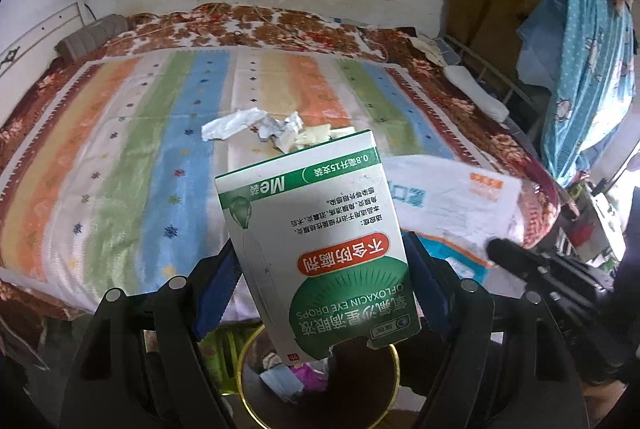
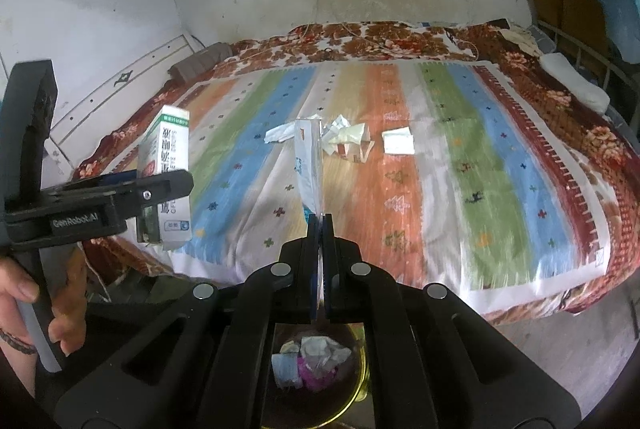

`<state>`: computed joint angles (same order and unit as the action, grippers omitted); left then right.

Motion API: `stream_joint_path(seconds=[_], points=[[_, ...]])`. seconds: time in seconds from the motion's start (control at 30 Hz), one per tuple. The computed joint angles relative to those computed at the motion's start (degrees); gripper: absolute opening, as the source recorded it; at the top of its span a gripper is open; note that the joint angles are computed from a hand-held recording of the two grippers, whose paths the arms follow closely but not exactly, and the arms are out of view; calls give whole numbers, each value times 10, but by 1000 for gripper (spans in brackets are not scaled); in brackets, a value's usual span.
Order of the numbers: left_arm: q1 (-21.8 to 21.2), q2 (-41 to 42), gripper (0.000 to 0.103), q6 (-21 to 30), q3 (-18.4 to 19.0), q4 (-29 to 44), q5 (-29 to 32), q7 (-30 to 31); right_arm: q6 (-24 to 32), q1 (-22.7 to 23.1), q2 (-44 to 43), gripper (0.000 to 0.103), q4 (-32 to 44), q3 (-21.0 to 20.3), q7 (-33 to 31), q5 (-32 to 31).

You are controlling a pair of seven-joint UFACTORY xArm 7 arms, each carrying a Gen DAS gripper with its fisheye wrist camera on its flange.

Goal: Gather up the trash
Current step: 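Lift and carry the eye drops box and mask package in both grippers over the bin, then open both grippers to drop the box and mask package into the bin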

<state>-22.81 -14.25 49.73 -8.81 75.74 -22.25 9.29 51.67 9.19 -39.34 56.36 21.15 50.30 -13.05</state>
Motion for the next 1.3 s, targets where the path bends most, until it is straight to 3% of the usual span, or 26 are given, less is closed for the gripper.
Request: stream_joint_path(seconds=[0.1,0.3,0.63,0.87,1.07,1.2,1.3], points=[[-1,-21,77,-2,3,-29,-8,4,11,9,-2,1,-5,5,1,6],[0,-54,77,-6,-4,-81,32,1,34,27,-15,1,-21,18,10,15],[-14,-70,77,34,-2,-114,21,4,56,63,-11,1,-35,27,20,42],[0,-69,77,38,-10,-135,48,-43,84,80,-5,1,-34,31,28,49],[0,-48,77,71,-3,-125,40,-61,103,96,-4,1,-42,32,47,66],[2,-25,77,96,-4,-112,32,-78,90,115,9,1,-51,14,43,94],[6,-19,77,90,-14,-117,56,-91,59,136,-2,1,-85,-21,45,149]])
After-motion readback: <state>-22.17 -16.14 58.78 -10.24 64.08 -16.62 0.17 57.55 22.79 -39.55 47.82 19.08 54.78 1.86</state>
